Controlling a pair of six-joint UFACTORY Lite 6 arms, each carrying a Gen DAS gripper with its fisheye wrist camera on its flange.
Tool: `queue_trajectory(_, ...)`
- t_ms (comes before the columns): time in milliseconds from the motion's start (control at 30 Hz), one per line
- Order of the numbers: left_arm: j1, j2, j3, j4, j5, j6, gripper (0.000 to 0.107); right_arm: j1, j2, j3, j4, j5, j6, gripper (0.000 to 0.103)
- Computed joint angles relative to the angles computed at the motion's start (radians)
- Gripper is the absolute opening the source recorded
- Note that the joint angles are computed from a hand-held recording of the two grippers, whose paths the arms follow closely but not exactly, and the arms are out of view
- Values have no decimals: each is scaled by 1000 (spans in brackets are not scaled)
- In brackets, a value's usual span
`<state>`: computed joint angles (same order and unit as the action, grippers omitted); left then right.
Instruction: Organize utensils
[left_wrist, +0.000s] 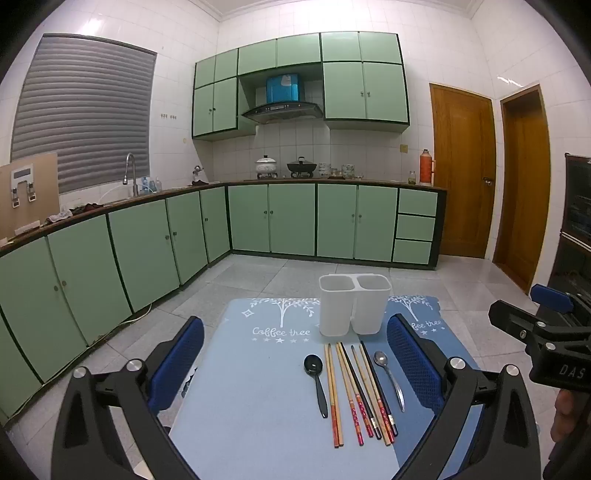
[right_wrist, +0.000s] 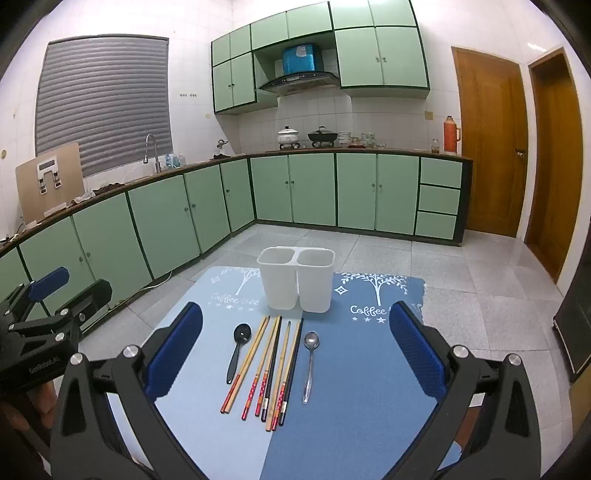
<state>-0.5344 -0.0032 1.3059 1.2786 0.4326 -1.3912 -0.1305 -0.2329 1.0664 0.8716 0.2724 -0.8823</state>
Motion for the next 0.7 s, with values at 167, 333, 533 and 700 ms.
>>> queue_trajectory(167,1,0,0,-1,-1,-3,97,-1,2,1,3,0,-5,98)
queue_trajectory(333,1,-1,0,1,1,-3,97,-4,1,-1,16,2,-16,98)
queue_trajectory(533,23,-12,-12,-5,-19,5,97,-3,2,0,15,3,-16,98)
queue_trajectory(700,30,-17,-17,-3,-26,6,97,-2,2,1,9,2,-10,98)
